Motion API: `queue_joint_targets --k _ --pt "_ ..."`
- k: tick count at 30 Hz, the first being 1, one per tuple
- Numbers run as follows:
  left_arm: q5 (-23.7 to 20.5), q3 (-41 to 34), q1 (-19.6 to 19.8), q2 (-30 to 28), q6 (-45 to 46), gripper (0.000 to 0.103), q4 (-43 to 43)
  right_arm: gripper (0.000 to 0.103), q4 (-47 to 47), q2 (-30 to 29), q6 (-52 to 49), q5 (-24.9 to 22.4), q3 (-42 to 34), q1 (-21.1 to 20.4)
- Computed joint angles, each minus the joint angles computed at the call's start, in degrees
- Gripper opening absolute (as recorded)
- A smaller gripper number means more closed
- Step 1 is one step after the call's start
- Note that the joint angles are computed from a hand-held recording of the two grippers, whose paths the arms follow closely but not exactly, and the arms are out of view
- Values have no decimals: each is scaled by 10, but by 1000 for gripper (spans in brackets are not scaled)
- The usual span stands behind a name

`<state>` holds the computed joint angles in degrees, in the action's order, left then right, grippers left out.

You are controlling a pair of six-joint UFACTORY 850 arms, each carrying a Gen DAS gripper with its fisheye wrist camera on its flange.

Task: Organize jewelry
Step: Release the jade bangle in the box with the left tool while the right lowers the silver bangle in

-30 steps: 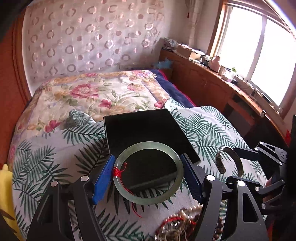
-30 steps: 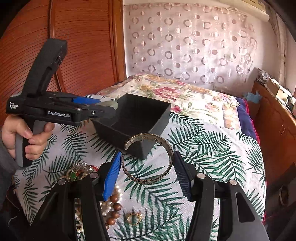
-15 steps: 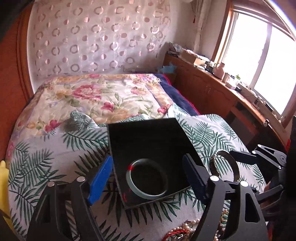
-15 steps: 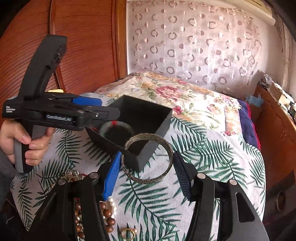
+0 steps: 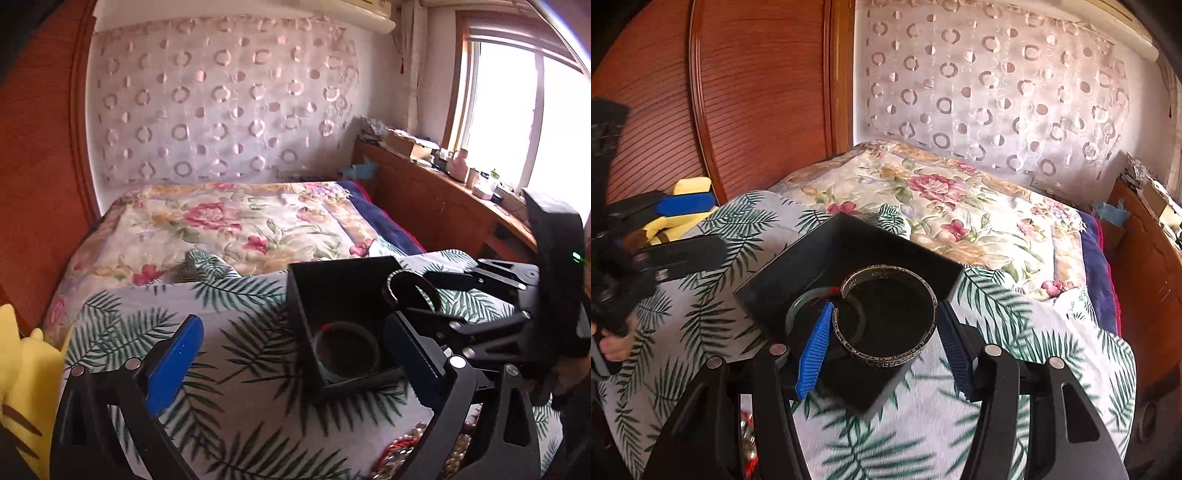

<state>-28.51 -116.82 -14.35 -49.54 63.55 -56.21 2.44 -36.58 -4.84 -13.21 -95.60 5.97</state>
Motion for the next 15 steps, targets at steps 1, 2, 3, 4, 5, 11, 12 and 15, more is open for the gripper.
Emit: queue_joint_targets --k 1,2,3,4,5,11,12,15 --pt "0 0 2 0 -1 95 0 60 2 -10 -5 -7 -15 0" --pt "-2 -2 5 -1 -4 95 1 60 2 -18 -8 -13 -27 1" --pt "-6 -3 8 -3 -6 95 0 60 0 -26 -10 -21 -38 2" --pt "-8 -5 10 -4 -10 95 2 60 -9 -39 -6 -36 -59 3" --pt "-9 -5 12 -5 -11 95 1 60 -25 -51 5 -51 -78 5" --pt "-10 8 20 0 4 95 -5 60 -105 -106 75 -124 -161 12" --pt "-8 14 20 3 6 95 -4 60 -106 -109 77 -126 -165 13" --pt "-7 25 21 8 5 95 1 60 -107 -106 79 -119 -158 13"
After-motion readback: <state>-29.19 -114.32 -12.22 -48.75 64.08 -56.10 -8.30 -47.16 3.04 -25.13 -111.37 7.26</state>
